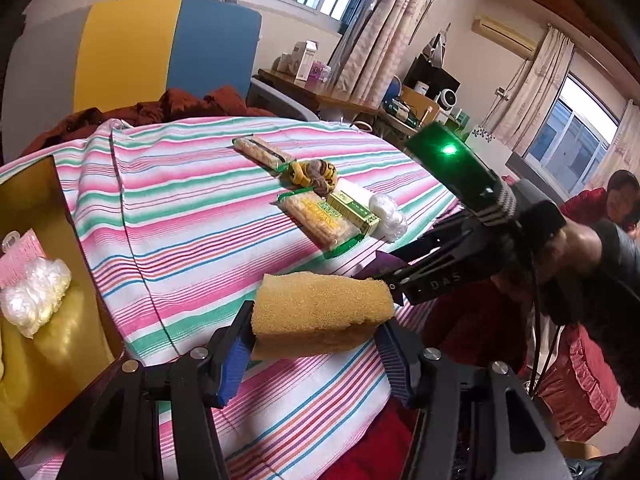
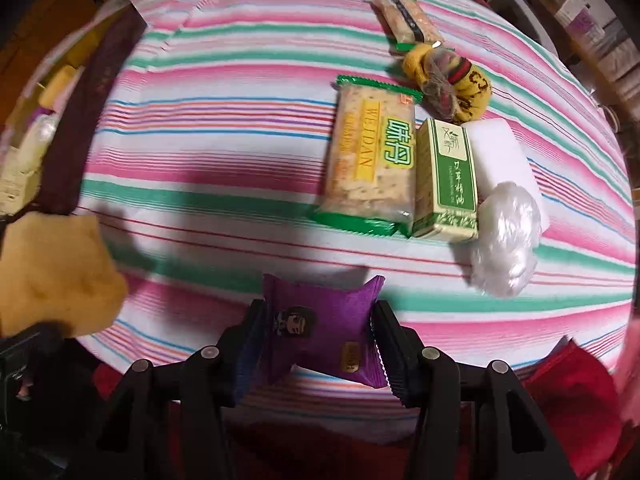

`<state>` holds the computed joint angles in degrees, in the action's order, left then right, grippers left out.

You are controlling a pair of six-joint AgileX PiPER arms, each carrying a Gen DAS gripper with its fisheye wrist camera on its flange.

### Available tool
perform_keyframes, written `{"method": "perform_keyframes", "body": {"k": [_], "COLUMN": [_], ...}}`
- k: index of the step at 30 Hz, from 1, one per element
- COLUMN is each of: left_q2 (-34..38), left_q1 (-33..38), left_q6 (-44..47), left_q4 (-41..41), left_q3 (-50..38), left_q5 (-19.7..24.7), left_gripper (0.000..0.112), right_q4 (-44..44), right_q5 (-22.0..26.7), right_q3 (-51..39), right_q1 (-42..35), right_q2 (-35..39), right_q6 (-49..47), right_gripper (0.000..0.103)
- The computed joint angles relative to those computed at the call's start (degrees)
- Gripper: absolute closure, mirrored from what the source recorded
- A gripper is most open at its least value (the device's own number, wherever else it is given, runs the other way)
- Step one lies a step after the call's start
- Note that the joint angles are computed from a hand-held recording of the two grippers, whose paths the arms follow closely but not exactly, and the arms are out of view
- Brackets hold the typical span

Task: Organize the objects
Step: 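Carry the sponge and purple packet over the tray and open both tools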

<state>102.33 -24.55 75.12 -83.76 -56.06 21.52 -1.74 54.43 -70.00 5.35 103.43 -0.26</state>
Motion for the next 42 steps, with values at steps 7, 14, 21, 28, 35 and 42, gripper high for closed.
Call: {"method": "perform_keyframes", "body": {"k": [7,14,21,28,35,42], "left_q2": [-4.74,-10.91,-17.86,-19.82,-16.31,-10.26], "left_q1": [1.73,6.6,16.72,28.19,34.94,36.66], "left_q6": [2.8,4.3,4.25,2.69,0.88,-14.93], "left_q4": [-3.98,-7.69,-8.92,-7.13,-5.02,9.46], "left_q3": [3.62,8.81,14.74,15.67,11.96,5.44], "left_q5": [-1.0,-2.47,-2.81,-2.52,-2.91,-6.67], "left_gripper": [0.054,0.054,0.054,0.054,0.053,0.042], "right_q4": [4.31,7.31,11.88,16.54,15.97,15.55], "right_q5": [-6.4,-7.54,-13.04,-16.07,-16.05,-15.21], "right_q3": [8.1,3.87,-2.41,-8.73,-15.68,-20.13], "right_q1": [0.73,4.07,10.2,17.7,23.57,25.62], "right_q2": [-9.32,-10.39,-5.99,-1.85,4.87,10.56], "right_q6": [0.27,-0.75,-2.53,-5.86,-4.38,-3.27], "right_gripper": [0.049,0.049,0.049,0.049,0.049,0.038]}}
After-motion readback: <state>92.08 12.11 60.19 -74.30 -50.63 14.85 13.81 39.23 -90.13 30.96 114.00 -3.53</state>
